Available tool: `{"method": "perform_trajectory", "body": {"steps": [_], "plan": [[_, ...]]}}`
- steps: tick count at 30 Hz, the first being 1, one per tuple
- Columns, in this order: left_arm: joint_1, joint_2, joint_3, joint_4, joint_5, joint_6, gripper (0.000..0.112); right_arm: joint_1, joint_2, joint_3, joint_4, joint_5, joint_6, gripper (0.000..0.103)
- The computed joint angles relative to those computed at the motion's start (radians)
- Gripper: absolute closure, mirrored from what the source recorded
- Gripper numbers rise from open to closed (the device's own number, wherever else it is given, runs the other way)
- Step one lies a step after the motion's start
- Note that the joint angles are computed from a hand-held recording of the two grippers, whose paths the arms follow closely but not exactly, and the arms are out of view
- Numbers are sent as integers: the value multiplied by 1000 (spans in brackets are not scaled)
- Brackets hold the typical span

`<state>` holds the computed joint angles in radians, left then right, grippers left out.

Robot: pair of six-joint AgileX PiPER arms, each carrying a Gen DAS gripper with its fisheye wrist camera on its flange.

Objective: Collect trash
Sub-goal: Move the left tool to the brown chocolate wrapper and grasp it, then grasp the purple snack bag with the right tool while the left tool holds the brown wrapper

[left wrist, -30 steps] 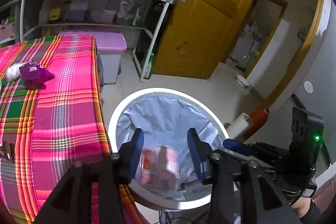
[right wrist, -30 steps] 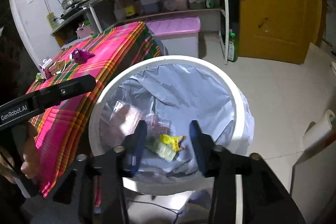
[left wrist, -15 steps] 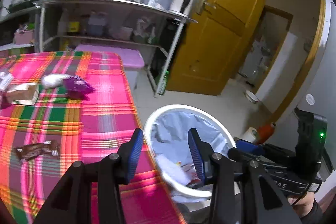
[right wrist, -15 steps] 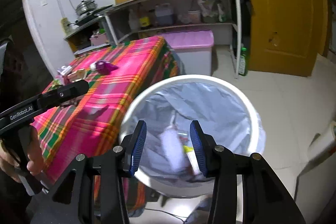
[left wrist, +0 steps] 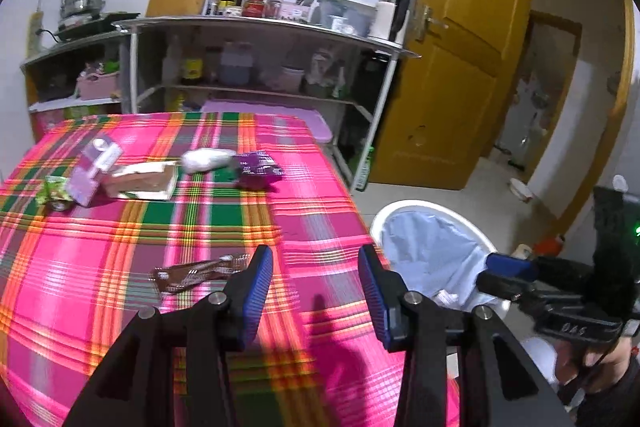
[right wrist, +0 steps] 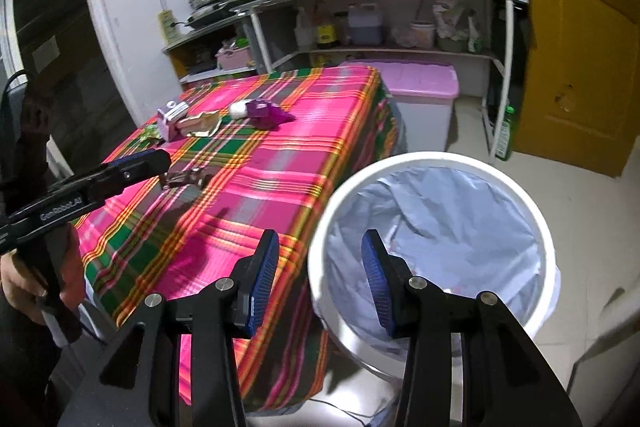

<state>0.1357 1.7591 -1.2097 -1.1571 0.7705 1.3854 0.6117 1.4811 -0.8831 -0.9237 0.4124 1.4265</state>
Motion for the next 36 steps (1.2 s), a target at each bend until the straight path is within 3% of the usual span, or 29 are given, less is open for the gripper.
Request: {"method": "perform_trajectory", "body": {"steps": [11,17,21,26,30,32,34,36], "plan": [[39,135,-155,117,-29,-31,62,-8,79,-99,100,-24,-144,59],[21,240,-295,254,2,-113,61,-26,114,-145,160,-30,-224,59],[4,309,-388,364,71,-169,61,-37,141,-174,200,-35,-274,59],[-27,298,-364,429,1,-189,60,-36,170,-212,236,-33,-319,59],[-34,281,-337,464,-74,-242,84,-35,186,-239,259,-30,-349,59],[-24,284,-344,458,-64,-252,87,-35,194,-256,266,-24,-362,59],[-19,282,-343,461,-72,-270,96,-38,203,-280,283,-18,-391,59],[-3,282,-341,437,-59,-275,97,-38,221,-320,304,-4,-431,59]]}}
